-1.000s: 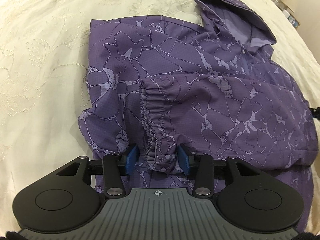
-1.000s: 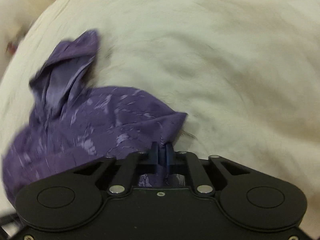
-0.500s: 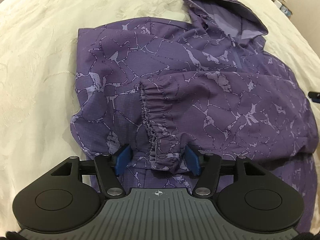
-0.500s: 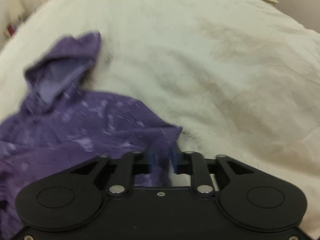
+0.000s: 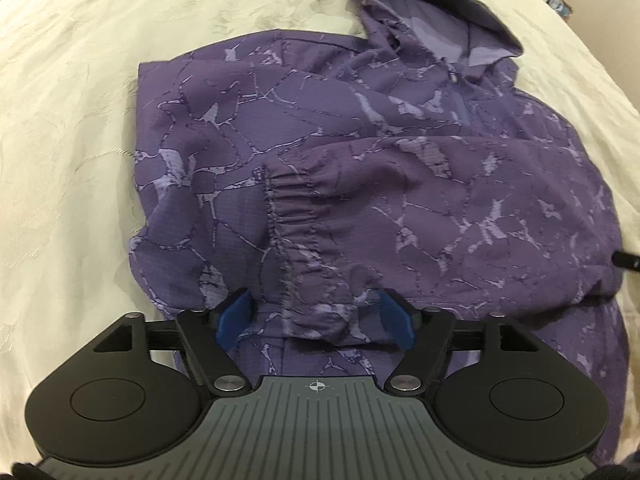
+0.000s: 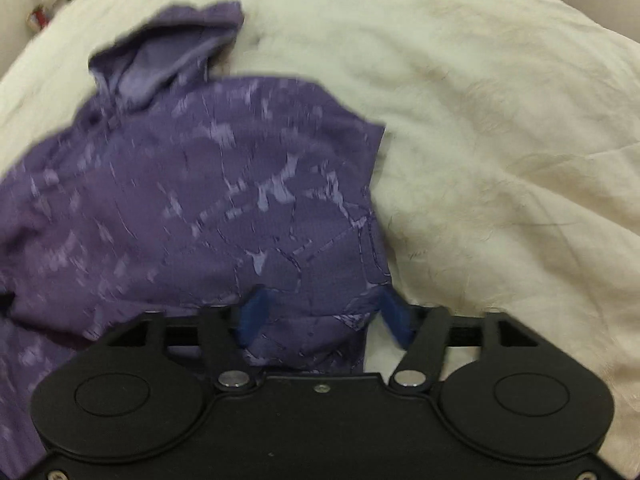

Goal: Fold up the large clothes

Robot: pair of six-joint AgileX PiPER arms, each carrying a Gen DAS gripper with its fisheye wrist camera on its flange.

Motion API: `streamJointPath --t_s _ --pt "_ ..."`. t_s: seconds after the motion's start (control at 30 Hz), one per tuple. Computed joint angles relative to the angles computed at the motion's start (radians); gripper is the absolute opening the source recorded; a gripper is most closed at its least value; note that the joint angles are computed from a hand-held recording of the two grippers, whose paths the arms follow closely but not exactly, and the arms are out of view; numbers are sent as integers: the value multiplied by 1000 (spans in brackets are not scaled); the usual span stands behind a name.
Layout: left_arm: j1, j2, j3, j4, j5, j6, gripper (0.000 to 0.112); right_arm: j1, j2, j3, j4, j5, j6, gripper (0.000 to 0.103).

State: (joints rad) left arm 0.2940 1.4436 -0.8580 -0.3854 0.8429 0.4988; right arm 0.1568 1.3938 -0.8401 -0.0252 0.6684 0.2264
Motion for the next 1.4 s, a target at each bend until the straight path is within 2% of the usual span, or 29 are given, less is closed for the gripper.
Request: streamJointPath --t_s 0.03,0.1,0.2,0.23,0.37,0.47,0.63,0.83,0.97,1.17,1.23,1.4 --pt "13 -9 -3 -18 22 25 80 -3 -28 0 16 1 -2 76" --pt "44 -49 4 -55 60 74 82 4 -85 0 37 15 -1 79" --pt "75 -137 14 -80 104 109 90 19 -151 -5 90 40 -36 91" --pt "86 -162 10 -90 123 120 91 25 -168 -9 108 49 -50 92" --pt "94 -198 -65 -118 174 141 91 72 -195 -56 143 96 -65 92" --pt "61 -160 -162 -133 172 134 92 86 -172 -114 190 111 -109 95" --pt "-36 1 -369 -126 114 79 92 57 -12 -285 280 99 -221 96" --pt "-168 265 -629 -32 13 -14 92 23 286 -554 330 72 -287 96" --pt "-229 427 -772 53 -28 -52 92 19 478 -726 319 66 -287 96" --pt "-265 588 -899 135 -92 -44 88 15 715 -958 289 98 -256 96" --pt "-275 628 -942 161 -97 -45 79 17 777 -1020 271 108 -240 96" --pt "-306 745 -1078 220 -64 -43 76 18 895 -1162 214 143 -198 96"
